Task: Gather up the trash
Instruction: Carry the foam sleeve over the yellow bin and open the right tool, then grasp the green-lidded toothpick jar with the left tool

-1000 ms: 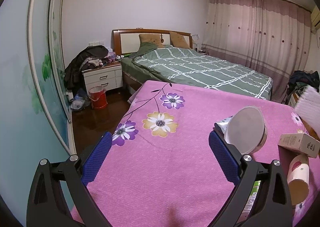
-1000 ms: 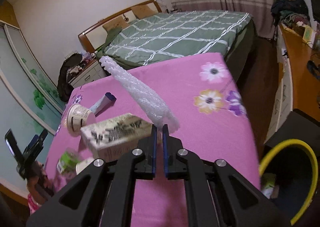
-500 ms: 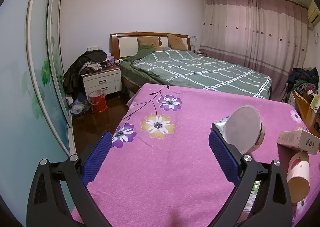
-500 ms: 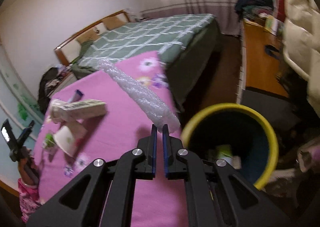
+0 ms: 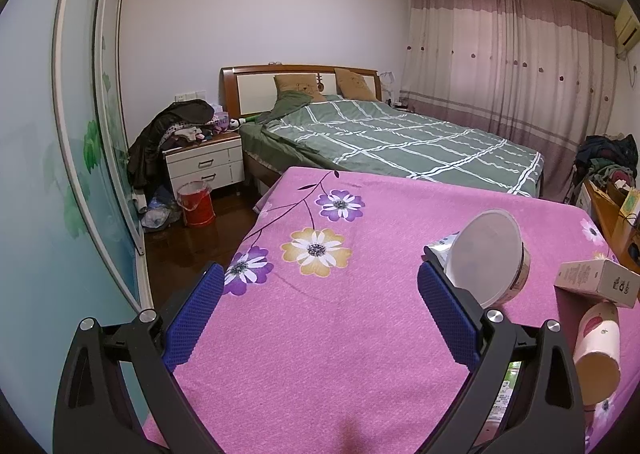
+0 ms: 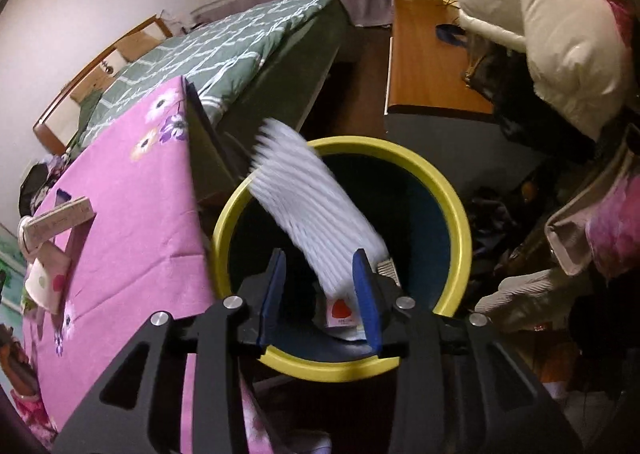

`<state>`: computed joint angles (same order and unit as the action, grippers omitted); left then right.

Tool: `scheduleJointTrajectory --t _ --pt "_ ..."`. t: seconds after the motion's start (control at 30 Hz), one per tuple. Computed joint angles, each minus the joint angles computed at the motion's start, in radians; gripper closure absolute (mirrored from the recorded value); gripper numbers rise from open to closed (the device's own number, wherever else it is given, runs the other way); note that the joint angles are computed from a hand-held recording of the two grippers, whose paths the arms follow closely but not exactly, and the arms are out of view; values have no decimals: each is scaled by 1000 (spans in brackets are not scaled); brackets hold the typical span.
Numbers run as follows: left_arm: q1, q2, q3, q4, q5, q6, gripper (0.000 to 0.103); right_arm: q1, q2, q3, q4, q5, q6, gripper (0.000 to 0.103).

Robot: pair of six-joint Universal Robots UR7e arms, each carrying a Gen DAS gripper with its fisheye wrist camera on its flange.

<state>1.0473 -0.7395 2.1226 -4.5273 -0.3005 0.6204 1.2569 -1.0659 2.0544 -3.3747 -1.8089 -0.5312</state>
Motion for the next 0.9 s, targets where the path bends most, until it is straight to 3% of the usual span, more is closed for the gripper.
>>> scheduleJointTrajectory --t 0.07,0.2,0.33,0.5,0.6,0.77,0.9 --pt "-1 0 2 5 0 -4 7 26 4 10 -49 48 -10 69" --pt "-2 -2 4 13 -3 -8 7 96 66 2 -188 170 -33 56" --pt "0 -8 12 34 -4 -40 7 170 176 -68 -305 223 -37 47" --pt "10 -26 41 110 -26 -138 7 243 353 -212 -482 179 -81 46" --pt "10 -29 57 136 -65 -160 7 254 407 -249 -493 134 -136 46" --pt "-9 -87 145 382 -196 -395 7 253 431 -273 -483 80 -172 40" --pt "-20 -118 179 590 -306 -538 7 244 423 -266 -479 102 -159 36"
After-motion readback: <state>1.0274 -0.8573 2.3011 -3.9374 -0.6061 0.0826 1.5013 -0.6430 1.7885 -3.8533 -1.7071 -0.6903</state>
